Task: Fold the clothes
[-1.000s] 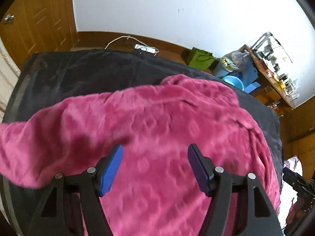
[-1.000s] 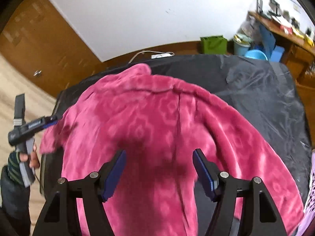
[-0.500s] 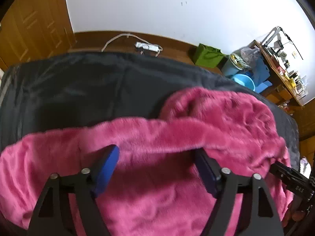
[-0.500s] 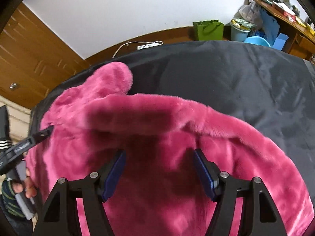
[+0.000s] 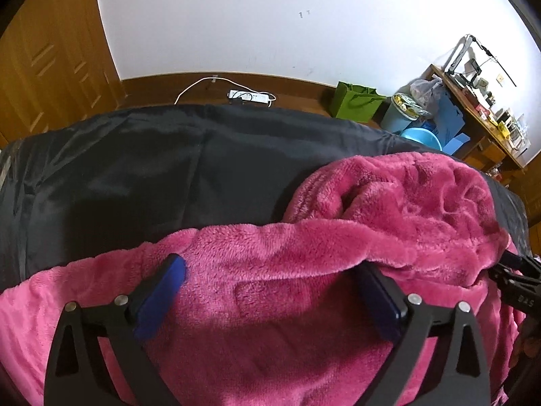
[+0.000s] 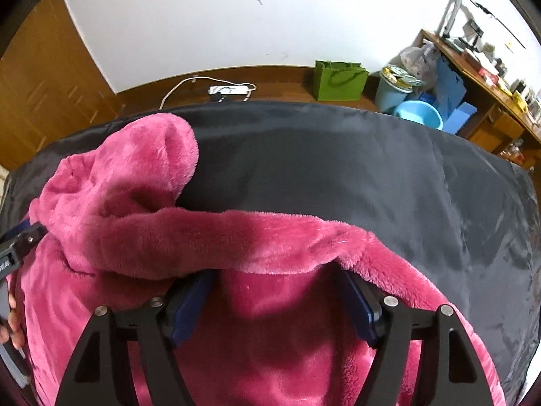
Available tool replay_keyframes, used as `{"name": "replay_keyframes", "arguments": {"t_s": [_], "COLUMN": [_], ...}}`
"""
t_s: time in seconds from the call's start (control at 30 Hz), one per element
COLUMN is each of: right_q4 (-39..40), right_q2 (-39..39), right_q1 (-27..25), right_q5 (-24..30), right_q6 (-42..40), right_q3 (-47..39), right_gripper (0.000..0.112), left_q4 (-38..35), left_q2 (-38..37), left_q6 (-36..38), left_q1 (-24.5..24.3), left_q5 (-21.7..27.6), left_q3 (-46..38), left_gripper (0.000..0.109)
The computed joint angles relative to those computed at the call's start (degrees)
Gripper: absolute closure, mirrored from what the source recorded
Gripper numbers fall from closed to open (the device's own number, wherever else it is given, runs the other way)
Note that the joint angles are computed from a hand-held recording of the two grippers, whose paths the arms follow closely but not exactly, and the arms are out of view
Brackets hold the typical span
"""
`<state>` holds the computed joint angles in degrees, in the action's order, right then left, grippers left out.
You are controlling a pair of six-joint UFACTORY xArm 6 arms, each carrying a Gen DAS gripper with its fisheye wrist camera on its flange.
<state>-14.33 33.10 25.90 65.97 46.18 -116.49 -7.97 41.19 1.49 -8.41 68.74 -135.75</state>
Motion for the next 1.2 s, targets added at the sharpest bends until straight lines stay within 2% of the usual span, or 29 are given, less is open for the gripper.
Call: {"name": "replay_keyframes", "arguments": {"t_s": [0.1,0.17,0.2,0.37,0.5,0.63,0.77,0.87,1.0,1.2], "right_q4": [0.22,-2.03,-2.89,-3.46,-4.83,-4.45,-5.08,-6.17,-5.63,-9.13], "right_q2": [-4.48,-9.84,-12.79,-28.59,-42.83,-58.20,-69.07,-73.56,-78.89,-79.97], "right_q1": [0.60,2.27,3.08,5.62,7.76,9.55,10.18,9.89,7.94,6.11], "right_q5": [-3.03,-5.17,-5.84,-7.49,-6.83,-4.46,0.25,3.33,3.25,4.23], "right_q6": [0.66,1.74,2.53,8.36,17.16,26.60,30.60,30.58,27.44,21.89], "right_q3": [5.54,11.54,14.87,32.56,47.81,63.24,72.76,76.74,81.87,83.70], "right_gripper": [0.036,0.036,0.036,0.036,0.036,0.036,0.036,0.036,0.036,0.036], "left_q4": [-0.35,0.20,0.87,2.77,3.73,3.52,4.71,5.21,5.68,6.28], "left_q2": [3.26,6.14,5.91,-7.21,-18.40,-28.38,-36.21,-40.93,-45.60,-49.08], "left_q6": [-1.01,-2.36,-2.93,-1.07,1.09,0.14,-2.62,-4.92,-8.02,-12.28], "left_q1": [0.29,0.21,-0.05,-1.87,-4.30,-6.59,-9.85,-12.87,-17.14,-21.48], "left_q5": [4.59,8.26,8.63,1.83,-3.05,-3.55,-3.18,-2.41,-1.65,-0.79], "left_q3": [-6.65,-12.69,-12.97,5.43,20.19,32.16,41.56,47.30,52.81,57.76], "left_gripper": [0.009,0.009,0.009,0.009,0.009,0.009,0.009,0.009,0.009,0.009]}}
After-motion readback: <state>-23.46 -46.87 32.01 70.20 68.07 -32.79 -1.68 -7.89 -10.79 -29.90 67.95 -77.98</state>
